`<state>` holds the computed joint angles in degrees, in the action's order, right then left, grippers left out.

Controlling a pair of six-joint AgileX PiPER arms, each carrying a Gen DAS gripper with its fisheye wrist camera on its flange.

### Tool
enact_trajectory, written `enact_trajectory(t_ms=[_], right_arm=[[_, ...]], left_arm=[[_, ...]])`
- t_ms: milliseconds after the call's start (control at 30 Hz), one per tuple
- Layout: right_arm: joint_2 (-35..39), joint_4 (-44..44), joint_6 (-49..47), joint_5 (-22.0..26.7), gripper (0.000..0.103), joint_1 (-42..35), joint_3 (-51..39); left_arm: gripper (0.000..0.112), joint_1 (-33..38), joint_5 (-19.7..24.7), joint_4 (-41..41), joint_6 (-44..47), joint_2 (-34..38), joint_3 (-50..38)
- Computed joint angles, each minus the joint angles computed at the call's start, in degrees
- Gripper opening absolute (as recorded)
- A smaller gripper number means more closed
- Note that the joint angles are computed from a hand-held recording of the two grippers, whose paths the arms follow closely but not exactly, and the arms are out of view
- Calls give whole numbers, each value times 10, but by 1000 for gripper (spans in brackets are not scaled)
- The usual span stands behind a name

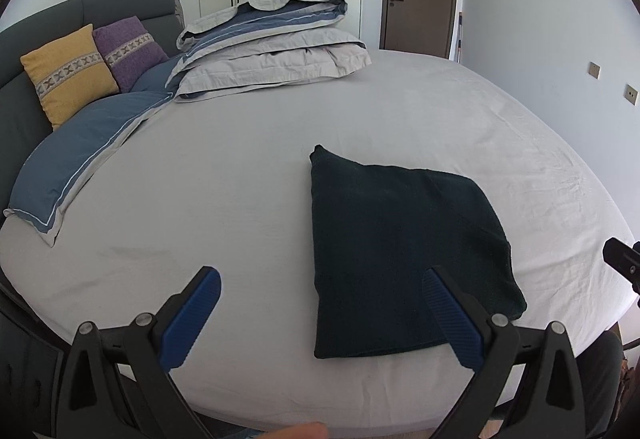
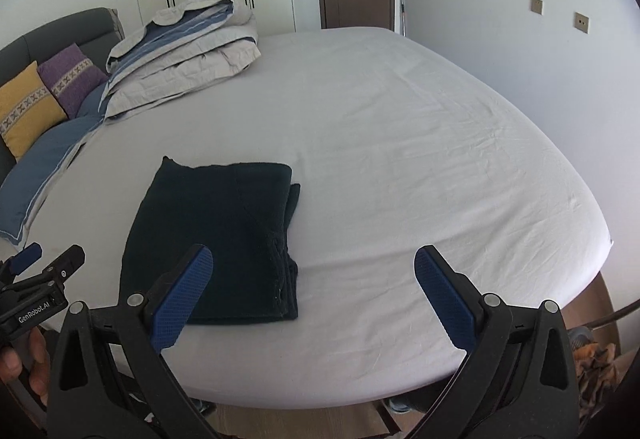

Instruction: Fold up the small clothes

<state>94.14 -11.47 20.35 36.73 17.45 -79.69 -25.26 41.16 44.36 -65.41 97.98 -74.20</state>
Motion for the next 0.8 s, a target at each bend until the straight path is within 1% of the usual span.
enact_trajectory(t_ms=[433,800], right_arm=[[25,7,-16,-1,103,11,0],[53,12,-24,6,103,16,-18]], left_arm=[[103,10,-20,-35,24,17,4],[103,15,-31,-45,27,25,10]])
